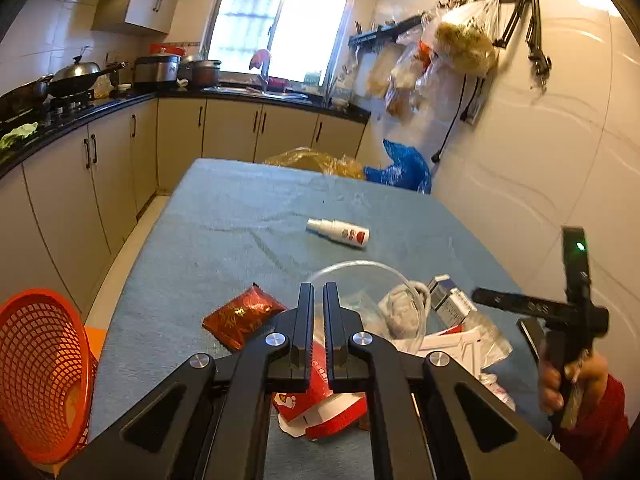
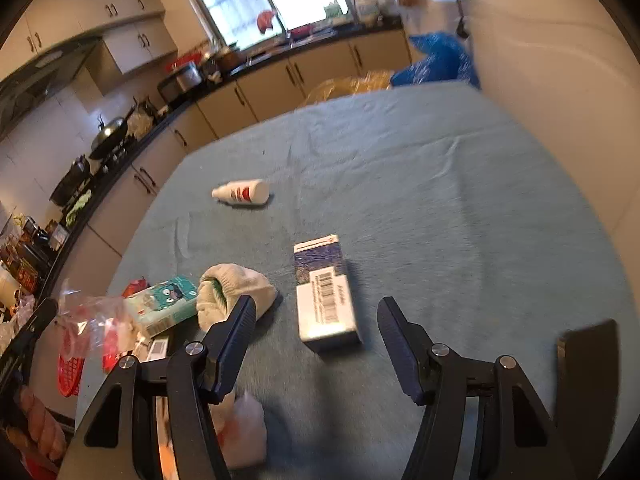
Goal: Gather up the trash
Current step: 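Grasp the clear plastic bag with the left tool while the right tool grasps the white-blue medicine box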
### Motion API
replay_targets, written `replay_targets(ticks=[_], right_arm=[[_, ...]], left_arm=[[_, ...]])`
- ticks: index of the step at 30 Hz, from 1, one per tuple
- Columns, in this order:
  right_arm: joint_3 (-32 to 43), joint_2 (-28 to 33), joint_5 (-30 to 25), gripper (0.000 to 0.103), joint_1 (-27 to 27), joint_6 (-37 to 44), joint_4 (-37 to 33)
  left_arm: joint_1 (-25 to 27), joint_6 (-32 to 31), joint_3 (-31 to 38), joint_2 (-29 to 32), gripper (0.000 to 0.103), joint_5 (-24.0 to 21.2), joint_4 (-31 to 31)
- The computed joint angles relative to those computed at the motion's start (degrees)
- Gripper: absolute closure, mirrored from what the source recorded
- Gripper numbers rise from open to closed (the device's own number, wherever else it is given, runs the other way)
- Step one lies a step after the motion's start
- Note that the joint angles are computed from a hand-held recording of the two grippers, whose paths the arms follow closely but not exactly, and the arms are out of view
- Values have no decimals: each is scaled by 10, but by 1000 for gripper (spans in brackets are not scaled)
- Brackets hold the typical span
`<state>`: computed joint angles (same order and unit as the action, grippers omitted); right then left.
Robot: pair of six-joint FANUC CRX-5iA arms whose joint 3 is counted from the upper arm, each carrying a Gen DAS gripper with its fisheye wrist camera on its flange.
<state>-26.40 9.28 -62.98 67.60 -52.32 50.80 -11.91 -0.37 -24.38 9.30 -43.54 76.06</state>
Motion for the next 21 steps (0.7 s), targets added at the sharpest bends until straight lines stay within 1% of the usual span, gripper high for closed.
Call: replay_targets(ticks=[2, 4, 6, 7, 8, 11, 13, 15, 16, 17, 19, 21], right_arm=[[17, 14, 7, 35, -16, 37, -29], [20, 20, 21, 36, -26, 51, -39], [28, 26, 25, 45, -33, 76, -56], [28, 27, 30, 54, -35, 80, -61], [24, 25, 38, 60, -37, 79, -63], [16, 22, 46, 62, -36, 75, -59], [14, 22, 47, 62, -36, 75, -54], [7, 20, 46, 63, -32, 68, -44], [5, 18, 43, 63, -29, 63, -40], [3, 17, 37, 63, -26, 58, -34], [-1, 12, 25, 63, -19, 45, -27], [-7, 6, 13, 63, -11, 30, -16]], left_arm=[[-3, 4, 3, 4, 99, 8, -14], [-7, 9, 8, 9, 99, 17, -28], [-7, 27, 18, 19, 99, 15, -54], [-7, 35, 22, 22, 99, 14, -64], [-7, 42, 26, 26, 99, 14, -75], [-10, 55, 30, 35, 99, 26, -91], [-5, 63, 36, 43, 96, 13, -99], [-2, 74, 37, 45, 85, 11, -108], [-2, 75, 36, 44, 71, 16, -108], [-2, 68, 29, 41, 61, 24, -96], [4, 65, 26, 39, 59, 19, -89], [16, 77, 29, 41, 51, 3, -93]])
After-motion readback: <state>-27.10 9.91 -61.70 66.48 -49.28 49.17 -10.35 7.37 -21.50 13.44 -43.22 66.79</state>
